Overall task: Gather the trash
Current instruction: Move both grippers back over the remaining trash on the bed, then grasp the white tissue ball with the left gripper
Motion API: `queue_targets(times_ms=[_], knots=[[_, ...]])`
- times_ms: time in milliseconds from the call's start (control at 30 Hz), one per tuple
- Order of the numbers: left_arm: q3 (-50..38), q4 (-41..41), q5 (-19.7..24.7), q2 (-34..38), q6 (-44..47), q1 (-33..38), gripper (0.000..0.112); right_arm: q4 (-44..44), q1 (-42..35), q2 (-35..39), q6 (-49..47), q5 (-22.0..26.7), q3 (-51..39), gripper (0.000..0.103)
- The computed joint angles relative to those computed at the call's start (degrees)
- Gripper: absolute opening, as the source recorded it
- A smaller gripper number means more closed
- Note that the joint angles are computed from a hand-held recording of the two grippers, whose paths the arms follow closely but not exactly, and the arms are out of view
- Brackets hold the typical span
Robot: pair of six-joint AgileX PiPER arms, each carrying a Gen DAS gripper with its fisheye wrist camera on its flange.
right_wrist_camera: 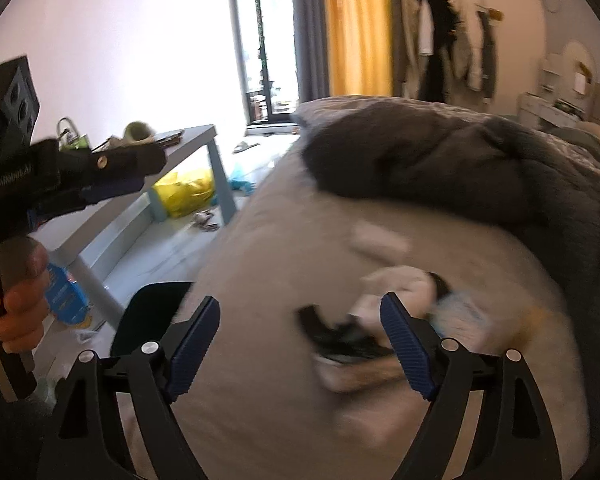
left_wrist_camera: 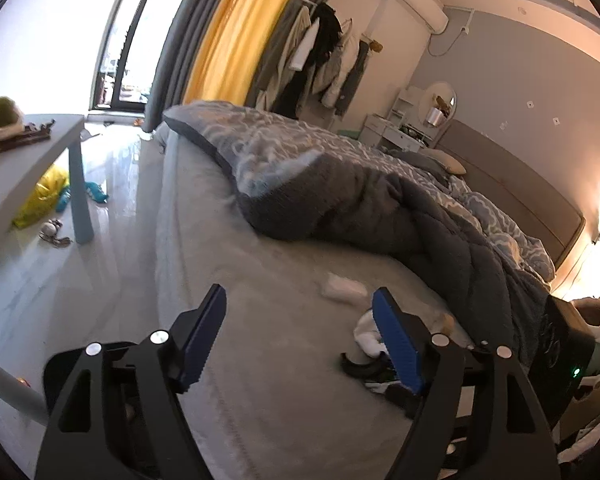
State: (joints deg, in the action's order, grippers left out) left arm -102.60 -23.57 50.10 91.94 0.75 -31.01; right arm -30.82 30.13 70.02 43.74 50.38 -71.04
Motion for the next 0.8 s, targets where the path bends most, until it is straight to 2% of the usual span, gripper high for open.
queue_targets(times_ms=[333, 500, 800], knots=[[-4.27, 2.90, -0.20, 4.72, -4.59, -6.55, 0.078, 2.83, -9.59, -6.55, -3.46, 0.29, 5.33, 0.087], [-10.53, 0.74, 3.53, 10.66, -5.41, -9.25, 0.079, 6.95, -15.08, -8.04, -8.90, -0.90, 6.82, 0.088], [-21.24, 6.34, 7.87, 19.76, -9.43, -15.89, 0.079, 16.35, -27.66, -10.66, -22.02, -2.83, 9.90, 0.090]])
